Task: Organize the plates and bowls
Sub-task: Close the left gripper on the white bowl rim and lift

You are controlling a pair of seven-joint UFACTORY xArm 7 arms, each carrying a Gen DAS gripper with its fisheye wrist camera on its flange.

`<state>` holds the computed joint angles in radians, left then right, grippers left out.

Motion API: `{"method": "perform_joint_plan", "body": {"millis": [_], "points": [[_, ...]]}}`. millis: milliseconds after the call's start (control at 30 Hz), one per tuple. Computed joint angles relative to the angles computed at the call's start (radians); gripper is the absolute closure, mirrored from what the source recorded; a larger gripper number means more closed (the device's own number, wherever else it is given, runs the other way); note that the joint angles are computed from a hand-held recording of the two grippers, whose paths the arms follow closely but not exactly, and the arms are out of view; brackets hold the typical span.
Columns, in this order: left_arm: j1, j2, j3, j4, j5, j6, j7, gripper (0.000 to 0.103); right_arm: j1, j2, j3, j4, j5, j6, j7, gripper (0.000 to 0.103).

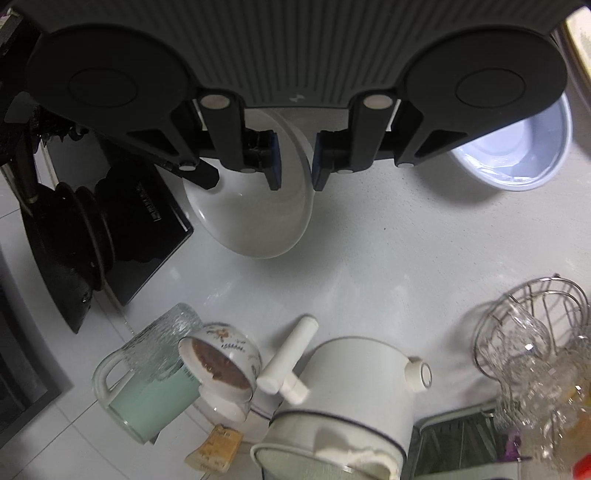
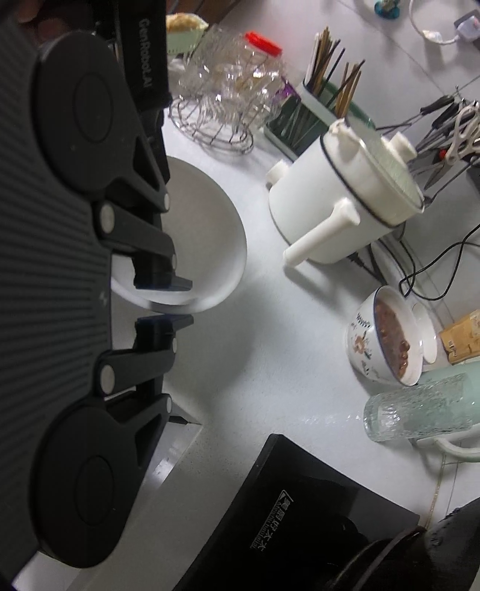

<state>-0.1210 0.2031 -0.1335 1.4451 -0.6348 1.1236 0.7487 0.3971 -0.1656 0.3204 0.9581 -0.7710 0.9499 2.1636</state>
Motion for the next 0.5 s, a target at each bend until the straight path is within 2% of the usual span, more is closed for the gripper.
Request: {"method": "perform_joint_plan", "body": {"millis": [267,500], "points": [[0.031,-0.069,0.030,-0.012,-0.025,0.059,0.007,0.083,0.028,0.008,0.022,0.075,0.006,0.061,-0.031,0.086],[0.064,-0.097,0.060,-0.020,-0.062,0.105,0.008,0.083,0.039,0.007,0.023,0.105,-0.012,0.056,-0.054,0.086]]}}
